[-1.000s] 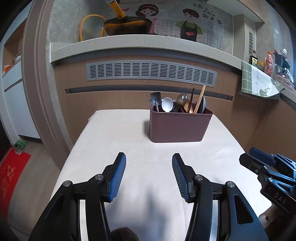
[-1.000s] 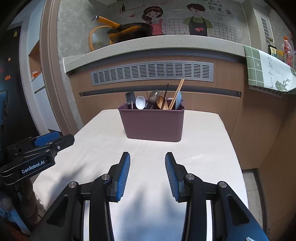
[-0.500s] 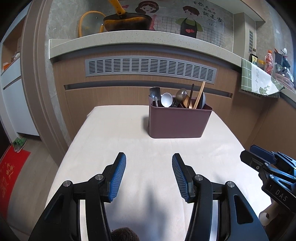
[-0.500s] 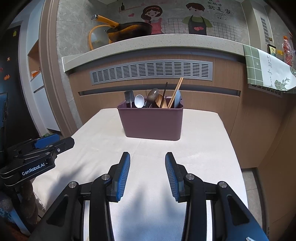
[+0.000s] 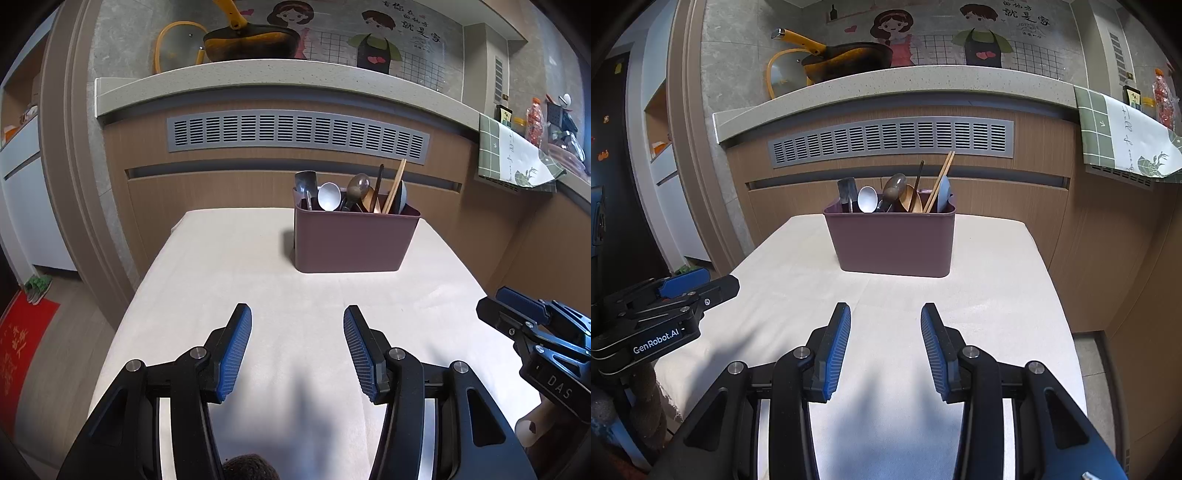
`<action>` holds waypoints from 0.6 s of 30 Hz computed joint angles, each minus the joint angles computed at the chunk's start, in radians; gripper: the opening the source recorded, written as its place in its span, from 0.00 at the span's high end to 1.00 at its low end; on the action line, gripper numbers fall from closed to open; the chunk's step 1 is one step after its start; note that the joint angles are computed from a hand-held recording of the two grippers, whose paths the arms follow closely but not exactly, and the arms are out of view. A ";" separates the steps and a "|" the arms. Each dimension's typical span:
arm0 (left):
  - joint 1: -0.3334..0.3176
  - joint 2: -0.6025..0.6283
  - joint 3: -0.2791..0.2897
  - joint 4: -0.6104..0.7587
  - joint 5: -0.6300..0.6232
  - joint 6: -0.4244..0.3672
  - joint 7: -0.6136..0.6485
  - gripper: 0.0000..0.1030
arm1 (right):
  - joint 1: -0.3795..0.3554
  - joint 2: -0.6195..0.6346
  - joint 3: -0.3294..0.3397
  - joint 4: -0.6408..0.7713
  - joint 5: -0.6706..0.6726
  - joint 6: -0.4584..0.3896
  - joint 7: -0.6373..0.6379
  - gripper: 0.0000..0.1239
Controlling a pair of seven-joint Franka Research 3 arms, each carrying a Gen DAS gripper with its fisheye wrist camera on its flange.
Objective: Organize utensils
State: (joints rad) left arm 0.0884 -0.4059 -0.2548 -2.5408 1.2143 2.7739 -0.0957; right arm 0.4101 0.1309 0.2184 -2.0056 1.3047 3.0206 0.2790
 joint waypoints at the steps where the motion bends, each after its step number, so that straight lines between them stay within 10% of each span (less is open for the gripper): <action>1: 0.000 0.000 0.001 0.000 0.001 0.002 0.001 0.49 | -0.001 -0.001 0.001 0.000 0.006 0.001 -0.007 0.70; 18: 0.004 0.011 0.008 -0.004 -0.007 0.030 0.033 0.49 | 0.006 -0.009 -0.001 -0.008 0.014 0.019 -0.007 0.69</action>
State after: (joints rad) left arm 0.0924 -0.3948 -0.2464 -2.5449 1.2074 2.8037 -0.0626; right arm 0.4164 0.1222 0.2177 -2.0133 1.3184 3.0395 0.2715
